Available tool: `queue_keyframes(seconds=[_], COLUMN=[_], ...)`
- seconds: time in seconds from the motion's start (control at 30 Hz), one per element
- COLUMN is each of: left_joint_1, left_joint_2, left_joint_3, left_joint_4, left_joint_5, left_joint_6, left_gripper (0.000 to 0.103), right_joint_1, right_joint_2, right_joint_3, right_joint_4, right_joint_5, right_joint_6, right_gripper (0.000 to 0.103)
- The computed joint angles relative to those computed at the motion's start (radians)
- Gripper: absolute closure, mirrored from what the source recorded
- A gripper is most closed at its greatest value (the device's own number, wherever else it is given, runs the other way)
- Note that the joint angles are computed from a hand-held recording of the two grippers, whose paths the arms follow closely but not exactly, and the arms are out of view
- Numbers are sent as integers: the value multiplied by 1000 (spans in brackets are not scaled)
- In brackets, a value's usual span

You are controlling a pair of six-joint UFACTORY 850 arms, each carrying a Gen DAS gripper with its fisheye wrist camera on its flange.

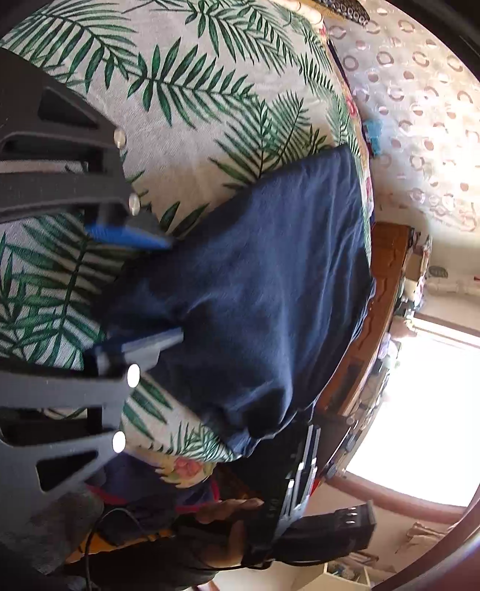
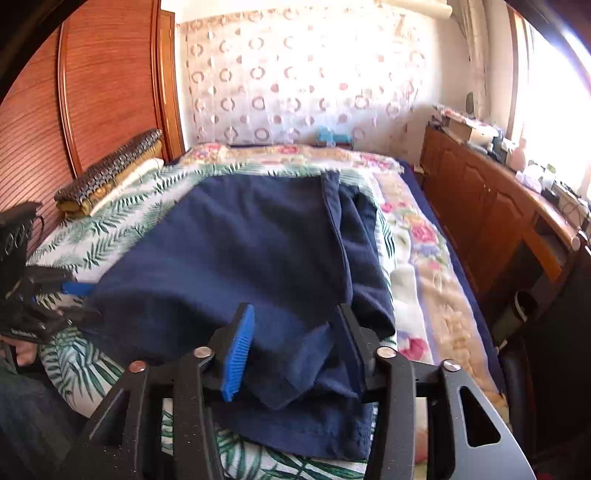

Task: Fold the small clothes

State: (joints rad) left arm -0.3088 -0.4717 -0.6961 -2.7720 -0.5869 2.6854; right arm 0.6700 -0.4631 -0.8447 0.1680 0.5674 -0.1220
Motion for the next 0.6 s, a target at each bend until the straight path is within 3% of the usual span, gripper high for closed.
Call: queue_keyframes(seconds=[0.07,0.13,0.43,0.5,0.6], left_joint_1=[-5,12,16,12,13], left_joint_2=[8,24,130,133,122], left_joint_3=[2,-1,-42,-61,-94], left_joint_4=[-8,53,54,41,41], left_joint_5=[14,6,-2,10,29], left_joint_6=[11,-41,-38,-27,-27], left_gripper=[84,91,93,93,93], right_joint_1=[3,11,37,38,27], right_joint_2=[0,-7,-25,-27,-30], right_joint_3=[2,-3,-6,-5,-4], right_joint_4=[-38,-64,-165,-169,-235], right_joint_5=[2,-10,-21,-23,-33], right_joint_6=[21,21,27,17,57], right_gripper=[53,53,52,29,24])
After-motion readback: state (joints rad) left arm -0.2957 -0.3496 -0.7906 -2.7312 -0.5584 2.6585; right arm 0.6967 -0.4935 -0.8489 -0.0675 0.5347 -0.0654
